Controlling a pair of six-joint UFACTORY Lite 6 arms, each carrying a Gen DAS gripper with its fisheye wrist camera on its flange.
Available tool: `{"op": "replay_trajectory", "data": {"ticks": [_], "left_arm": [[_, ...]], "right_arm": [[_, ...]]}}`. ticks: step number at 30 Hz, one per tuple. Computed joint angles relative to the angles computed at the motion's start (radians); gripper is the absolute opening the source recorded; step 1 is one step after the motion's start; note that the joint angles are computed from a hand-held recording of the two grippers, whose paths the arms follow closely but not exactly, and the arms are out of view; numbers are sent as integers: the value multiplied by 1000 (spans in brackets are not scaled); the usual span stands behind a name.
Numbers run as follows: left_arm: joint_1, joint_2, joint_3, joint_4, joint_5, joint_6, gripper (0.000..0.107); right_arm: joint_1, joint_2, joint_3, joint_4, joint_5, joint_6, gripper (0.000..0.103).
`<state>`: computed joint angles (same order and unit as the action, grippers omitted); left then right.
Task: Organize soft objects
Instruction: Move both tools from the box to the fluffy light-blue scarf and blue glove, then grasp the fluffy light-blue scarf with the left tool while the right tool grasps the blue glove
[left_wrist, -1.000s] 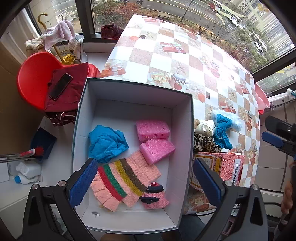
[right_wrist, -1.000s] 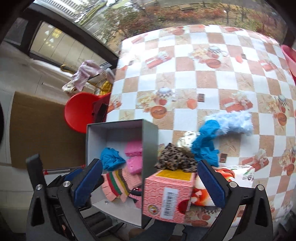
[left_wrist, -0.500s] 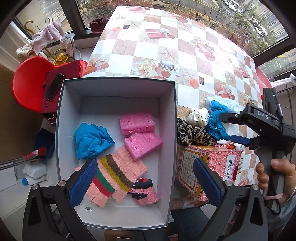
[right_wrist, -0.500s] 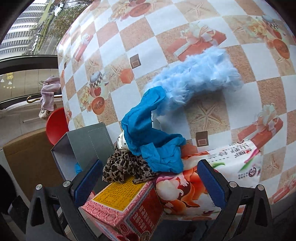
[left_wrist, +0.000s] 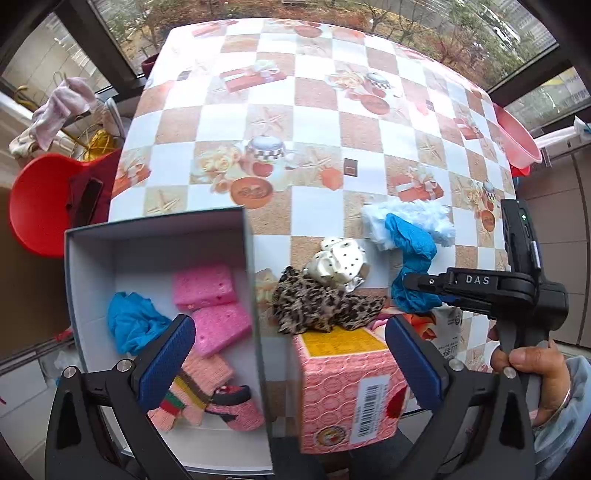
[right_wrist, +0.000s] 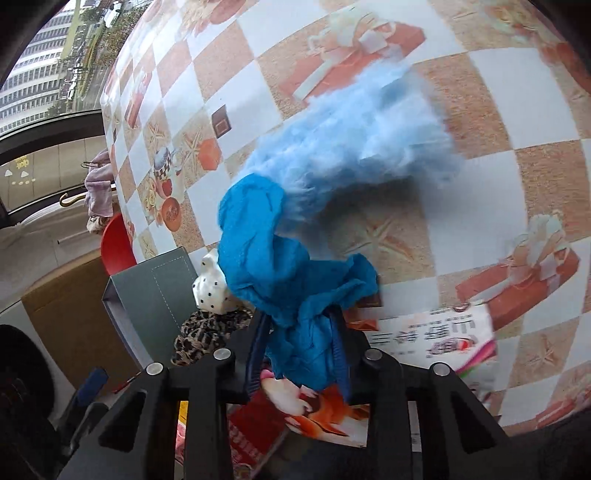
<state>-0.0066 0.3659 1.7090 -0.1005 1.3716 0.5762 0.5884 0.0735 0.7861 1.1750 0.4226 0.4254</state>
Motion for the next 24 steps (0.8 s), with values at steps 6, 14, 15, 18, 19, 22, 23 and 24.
{"op": "replay_trajectory", "data": {"ticks": [6,14,15,18,19,22,23,24], "left_arm": [[-250,-3,-79,13,-71,-116,103],[-592,92,-204,198,-305,-284,103],[-622,103,-219,242,-338,-305,103],[-665,151,-220,311,-396,-346,103],[-668,174,-206,320,-402,-355,103],[-666,240,-161,332,-405,-390,103],[-661,252,-154,326,-414,-395,103],[-657,265,-147,320,-420,-394,103]], "right_arm": [[-85,-444,-354,-330,47,343,33],[-150,-1014,-583,-829,395,810,35],[-131,-1005,-563,-869,424,820,54],[-11,-917,-475,-1031,456,893,83],[7,-862,-444,-1052,449,876,83],[-9,-739,-419,-1037,383,763,83],[-17,-678,-404,-1025,351,722,83],[-19,-625,-389,-1020,325,695,83]]}}
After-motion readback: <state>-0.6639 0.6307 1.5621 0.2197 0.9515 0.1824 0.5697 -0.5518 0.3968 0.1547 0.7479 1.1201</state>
